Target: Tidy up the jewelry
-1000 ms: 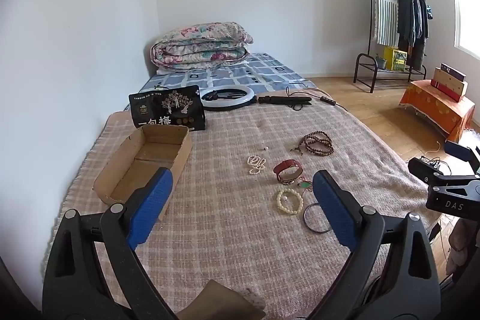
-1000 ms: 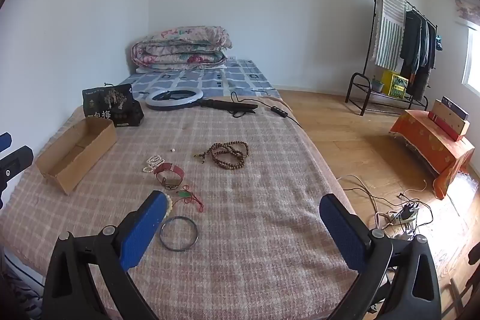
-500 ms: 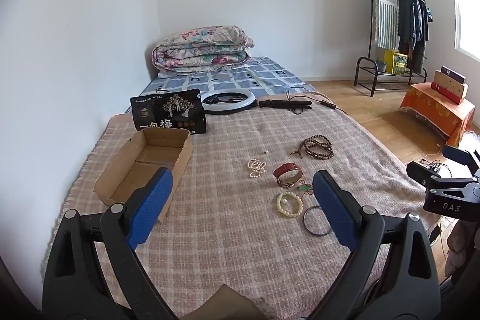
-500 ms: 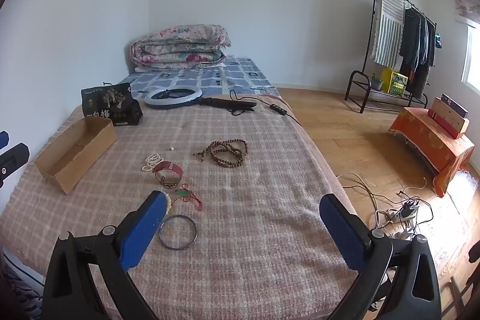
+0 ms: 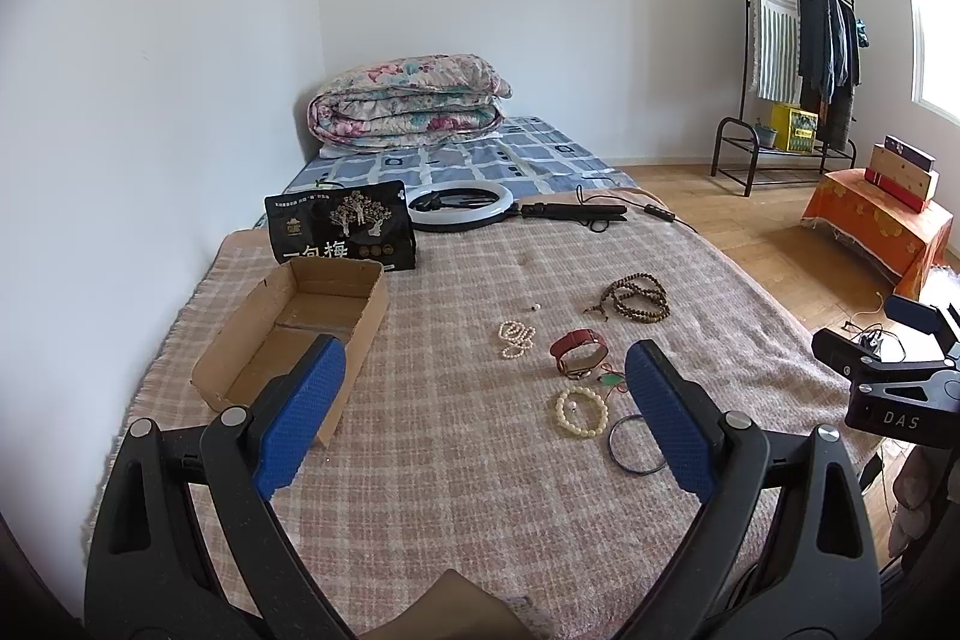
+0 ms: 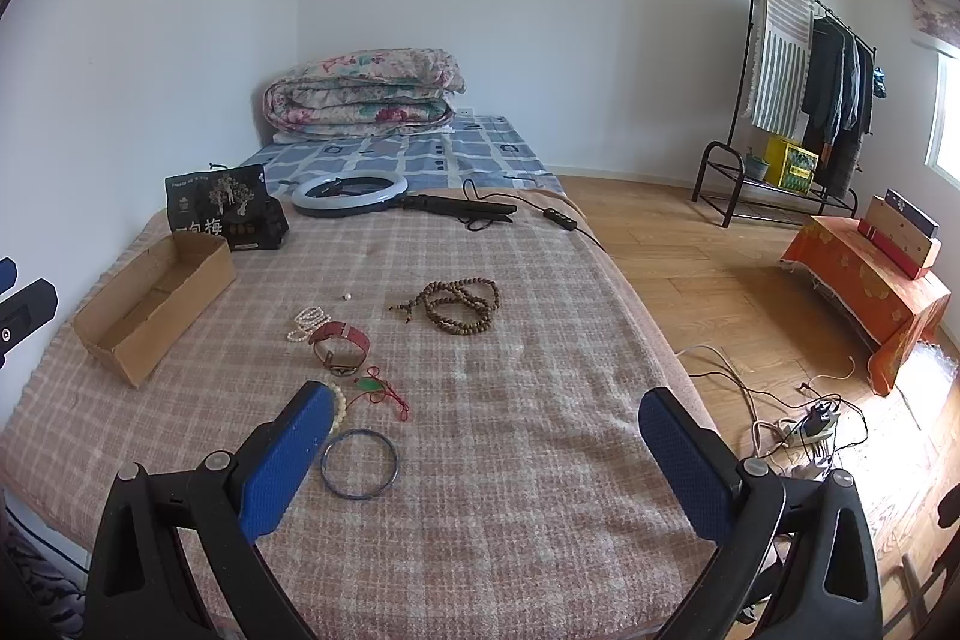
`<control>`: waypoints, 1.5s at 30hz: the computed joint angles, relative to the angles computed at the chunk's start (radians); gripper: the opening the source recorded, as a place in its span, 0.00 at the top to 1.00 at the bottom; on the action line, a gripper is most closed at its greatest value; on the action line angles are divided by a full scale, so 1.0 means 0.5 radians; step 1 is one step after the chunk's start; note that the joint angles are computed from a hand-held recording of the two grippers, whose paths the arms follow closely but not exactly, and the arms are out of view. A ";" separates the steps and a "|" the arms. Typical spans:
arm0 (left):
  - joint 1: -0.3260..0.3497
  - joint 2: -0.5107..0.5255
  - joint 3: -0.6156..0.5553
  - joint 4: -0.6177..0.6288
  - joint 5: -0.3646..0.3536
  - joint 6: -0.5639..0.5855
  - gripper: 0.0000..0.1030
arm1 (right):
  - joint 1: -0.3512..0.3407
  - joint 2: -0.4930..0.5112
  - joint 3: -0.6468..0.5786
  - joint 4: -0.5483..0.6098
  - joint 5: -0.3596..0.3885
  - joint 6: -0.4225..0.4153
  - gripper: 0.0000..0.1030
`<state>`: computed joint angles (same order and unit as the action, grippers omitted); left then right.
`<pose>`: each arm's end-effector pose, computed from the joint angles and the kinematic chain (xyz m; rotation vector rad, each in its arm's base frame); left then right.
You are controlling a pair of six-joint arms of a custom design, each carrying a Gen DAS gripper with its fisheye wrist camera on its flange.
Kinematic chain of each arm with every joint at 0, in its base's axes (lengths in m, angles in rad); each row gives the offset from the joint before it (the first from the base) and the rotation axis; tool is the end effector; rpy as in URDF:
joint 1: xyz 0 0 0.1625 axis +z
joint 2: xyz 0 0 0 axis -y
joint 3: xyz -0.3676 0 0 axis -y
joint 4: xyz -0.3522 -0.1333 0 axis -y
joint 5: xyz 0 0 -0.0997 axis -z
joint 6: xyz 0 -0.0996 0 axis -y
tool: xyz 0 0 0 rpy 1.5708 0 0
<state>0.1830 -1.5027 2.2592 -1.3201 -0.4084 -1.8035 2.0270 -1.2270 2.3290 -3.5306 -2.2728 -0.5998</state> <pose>-0.2551 -0.2757 0.1821 0.2748 1.9583 -1.2465 0.2407 -0.3339 0.2201 0.7984 -2.1076 0.9555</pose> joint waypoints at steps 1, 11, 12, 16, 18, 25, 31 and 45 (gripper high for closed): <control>0.000 -0.002 -0.004 0.006 -0.001 0.000 0.06 | 0.003 0.006 -0.003 -0.003 -0.005 0.002 0.00; -0.005 0.002 -0.001 0.017 0.004 -0.020 0.06 | 0.002 -0.007 -0.005 0.016 -0.002 0.004 0.00; -0.004 -0.003 -0.001 0.026 0.006 -0.023 0.06 | 0.003 -0.009 -0.004 0.018 -0.002 0.005 0.00; -0.002 -0.013 0.003 0.021 0.007 -0.013 0.06 | 0.013 0.019 -0.006 -0.003 -0.008 0.011 0.00; -0.005 -0.015 -0.002 0.039 0.007 -0.026 0.06 | 0.014 0.022 -0.007 -0.006 -0.009 0.010 0.00; -0.043 -0.104 -0.055 0.244 -0.026 -0.112 0.06 | 0.016 0.018 -0.007 0.004 -0.008 0.017 0.00; -0.050 -0.129 -0.066 0.305 -0.024 -0.131 0.06 | 0.018 0.022 -0.009 0.003 -0.010 0.020 0.00; -0.077 -0.134 -0.076 0.353 -0.041 -0.168 0.06 | 0.032 0.036 -0.013 0.003 -0.018 0.031 0.00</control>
<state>0.1445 -1.5699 2.2212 -1.1435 -0.4288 -1.8876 2.0428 -1.2092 2.3225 -3.5291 -2.2818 -0.5843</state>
